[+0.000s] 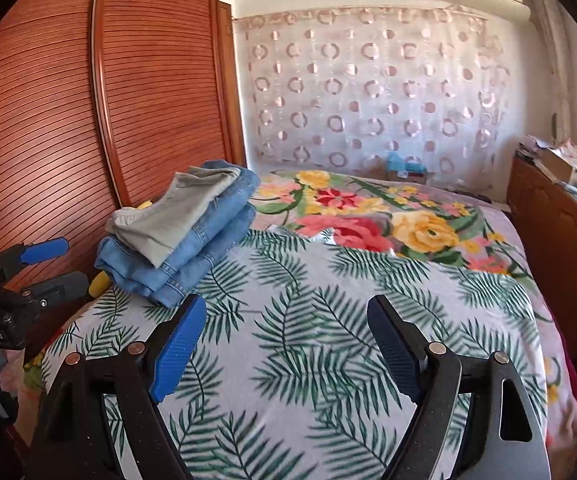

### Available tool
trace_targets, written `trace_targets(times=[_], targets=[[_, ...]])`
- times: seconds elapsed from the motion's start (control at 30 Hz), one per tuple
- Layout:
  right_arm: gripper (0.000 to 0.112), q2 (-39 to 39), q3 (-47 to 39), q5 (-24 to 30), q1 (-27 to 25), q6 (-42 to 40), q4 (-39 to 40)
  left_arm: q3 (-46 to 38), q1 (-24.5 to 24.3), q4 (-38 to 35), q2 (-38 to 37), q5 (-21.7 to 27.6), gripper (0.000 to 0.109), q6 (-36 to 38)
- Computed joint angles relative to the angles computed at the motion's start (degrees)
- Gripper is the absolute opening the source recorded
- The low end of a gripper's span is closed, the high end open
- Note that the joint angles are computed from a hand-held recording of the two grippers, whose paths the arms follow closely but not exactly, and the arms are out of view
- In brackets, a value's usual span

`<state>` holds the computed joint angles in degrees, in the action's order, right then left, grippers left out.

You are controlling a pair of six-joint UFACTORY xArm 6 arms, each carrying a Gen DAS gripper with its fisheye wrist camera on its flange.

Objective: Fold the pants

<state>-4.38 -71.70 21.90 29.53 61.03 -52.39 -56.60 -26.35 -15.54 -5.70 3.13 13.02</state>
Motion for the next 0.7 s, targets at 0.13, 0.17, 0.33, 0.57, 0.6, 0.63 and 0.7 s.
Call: trace_targets(times=[0.13,0.17,0.33,0.57,0.6,0.63,0.7], targets=[[0.084,-3.61,2.92,4.31,2.26,6.12,-4.16,1.23,-1.36,0.04,-1.21,0.39,0.103,-0.18],[0.084,-4.45,3.51,5.85,3.10,7.79,-5.36,1.58,-1.66,0.23,-1.51,0.52,0.103,-0.38],[0.084,-7.69,5.75,11.07,6.38,14.59,-8.71,2.78,-3.04,3.28,-2.63,0.94,0.103,-3.50],[0.084,-9.76,6.50,17.21,10.87,19.26,-10.95,3.19,-4.19,5.54,-3.48,1.62,0.103,-6.40],[0.084,-10.07,6.59,18.16,11.43,19.62,-11.43,3.02,-4.28,5.47,-3.58,1.74,0.103,-6.47],[0.084,-10.65,7.16,18.30,11.29,19.86,-11.83,2.83,-4.40,5.16,-3.70,1.85,0.103,-6.36],[0.084,-10.94,6.94,20.25,12.60,21.01,-12.88,2.56,-4.52,5.79,-4.16,2.04,0.103,-7.19]])
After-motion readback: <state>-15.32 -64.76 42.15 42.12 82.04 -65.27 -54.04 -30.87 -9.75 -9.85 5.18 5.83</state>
